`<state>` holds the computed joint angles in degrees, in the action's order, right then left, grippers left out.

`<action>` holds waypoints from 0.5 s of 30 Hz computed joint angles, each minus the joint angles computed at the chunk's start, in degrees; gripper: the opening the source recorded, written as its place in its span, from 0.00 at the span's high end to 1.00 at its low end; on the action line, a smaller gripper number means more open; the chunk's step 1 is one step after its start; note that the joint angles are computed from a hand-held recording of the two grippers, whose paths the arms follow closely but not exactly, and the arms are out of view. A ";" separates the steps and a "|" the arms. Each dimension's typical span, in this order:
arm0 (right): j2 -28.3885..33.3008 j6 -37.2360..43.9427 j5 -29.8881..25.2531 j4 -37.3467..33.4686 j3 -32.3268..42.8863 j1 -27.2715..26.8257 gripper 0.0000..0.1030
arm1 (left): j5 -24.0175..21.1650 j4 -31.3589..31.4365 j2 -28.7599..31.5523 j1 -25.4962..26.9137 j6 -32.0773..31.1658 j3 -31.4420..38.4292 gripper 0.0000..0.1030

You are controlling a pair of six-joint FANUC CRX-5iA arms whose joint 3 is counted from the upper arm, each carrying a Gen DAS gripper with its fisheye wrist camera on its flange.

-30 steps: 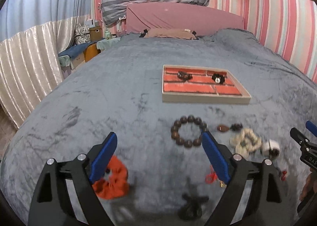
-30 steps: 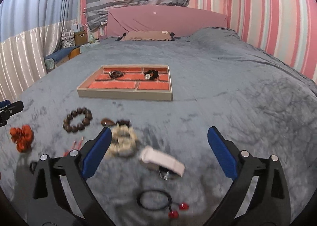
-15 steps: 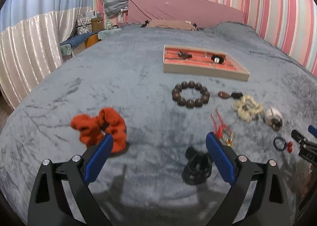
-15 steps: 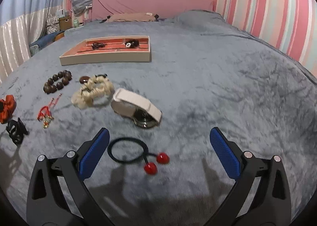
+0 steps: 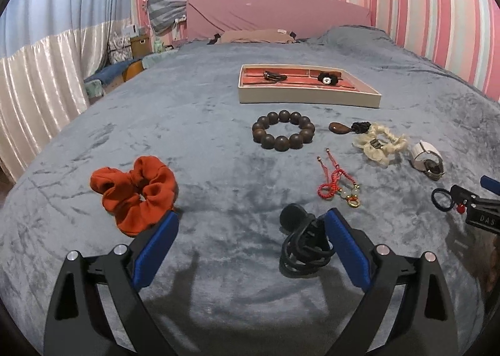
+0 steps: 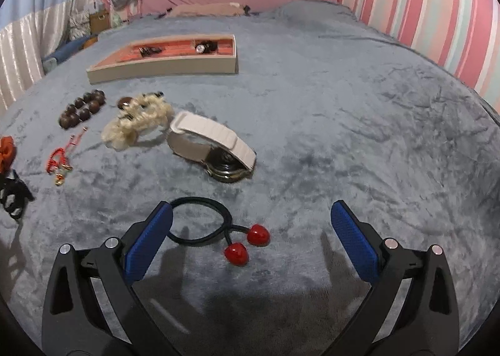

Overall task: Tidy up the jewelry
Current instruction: 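Grasp the black claw clip with the left tool while the right tool grasps the red-bead hair tie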

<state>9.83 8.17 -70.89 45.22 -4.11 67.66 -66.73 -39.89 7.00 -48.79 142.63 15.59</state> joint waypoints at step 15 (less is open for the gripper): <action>-0.30 1.53 4.75 -6.22 -0.63 -2.40 0.29 | 4.78 9.89 1.09 4.39 -7.46 -1.78 0.10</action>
